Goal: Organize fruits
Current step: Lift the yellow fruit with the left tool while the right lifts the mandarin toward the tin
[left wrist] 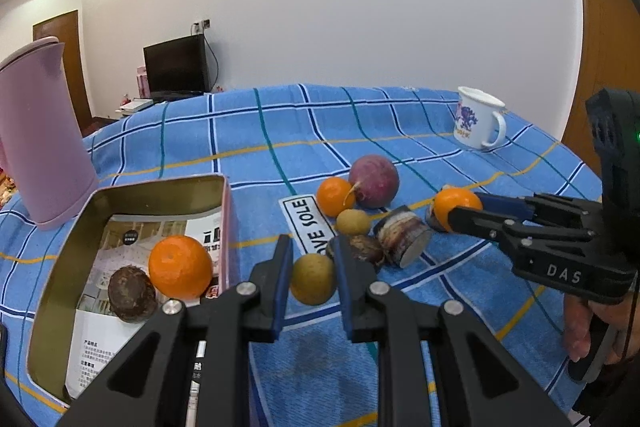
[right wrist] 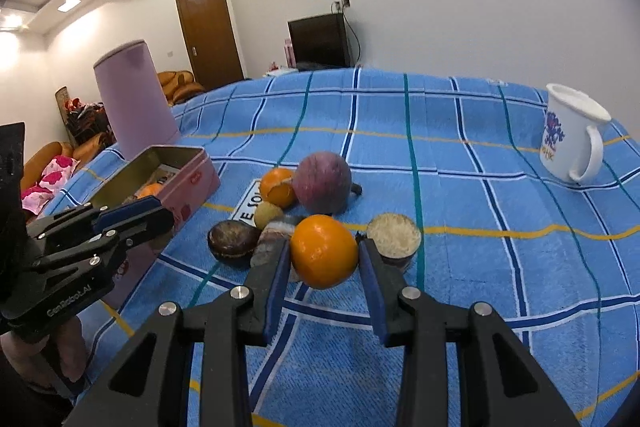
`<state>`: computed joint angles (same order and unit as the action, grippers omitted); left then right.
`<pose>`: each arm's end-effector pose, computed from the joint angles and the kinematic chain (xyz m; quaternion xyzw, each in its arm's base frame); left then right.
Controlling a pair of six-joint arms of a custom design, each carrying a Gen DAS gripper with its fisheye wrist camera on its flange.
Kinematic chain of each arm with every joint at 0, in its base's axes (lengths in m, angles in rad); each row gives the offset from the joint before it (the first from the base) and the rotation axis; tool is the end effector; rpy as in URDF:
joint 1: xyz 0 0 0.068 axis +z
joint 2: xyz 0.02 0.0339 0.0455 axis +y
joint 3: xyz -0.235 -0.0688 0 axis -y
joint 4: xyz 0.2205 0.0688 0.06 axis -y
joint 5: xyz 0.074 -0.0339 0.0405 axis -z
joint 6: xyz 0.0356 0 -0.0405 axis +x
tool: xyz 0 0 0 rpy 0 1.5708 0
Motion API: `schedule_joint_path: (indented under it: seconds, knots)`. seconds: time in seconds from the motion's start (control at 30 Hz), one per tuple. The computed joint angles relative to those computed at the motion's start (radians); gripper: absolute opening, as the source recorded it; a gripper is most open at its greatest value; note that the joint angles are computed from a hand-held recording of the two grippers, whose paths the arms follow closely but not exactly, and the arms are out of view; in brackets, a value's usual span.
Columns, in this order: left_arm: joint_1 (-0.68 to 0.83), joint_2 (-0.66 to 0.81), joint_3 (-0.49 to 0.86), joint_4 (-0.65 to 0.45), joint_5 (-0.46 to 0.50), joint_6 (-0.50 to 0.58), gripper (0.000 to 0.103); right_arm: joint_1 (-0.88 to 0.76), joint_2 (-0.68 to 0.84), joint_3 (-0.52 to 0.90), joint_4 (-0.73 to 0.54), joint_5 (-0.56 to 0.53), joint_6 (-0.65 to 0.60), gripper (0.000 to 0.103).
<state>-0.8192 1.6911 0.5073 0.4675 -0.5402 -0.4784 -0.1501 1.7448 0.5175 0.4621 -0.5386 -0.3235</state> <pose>0.1949 -0.1817 0.0966 0.0398 0.8832 -0.0478 0.4649 0.2666 -0.0218 0.0851 -0.1807 0.8744 0.1493 0.4247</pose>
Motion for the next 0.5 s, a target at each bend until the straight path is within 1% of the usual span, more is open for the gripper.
schedule_joint_path:
  seconds: [0.27, 0.5]
  knots:
    - [-0.017, -0.026, -0.050, 0.080, -0.019, 0.012, 0.022, -0.012, -0.043, -0.068, 0.089, -0.027, 0.001, 0.037]
    - [-0.035, -0.032, -0.067, 0.115, -0.049, 0.023, 0.022, -0.025, -0.067, -0.110, 0.138, -0.053, -0.011, 0.037]
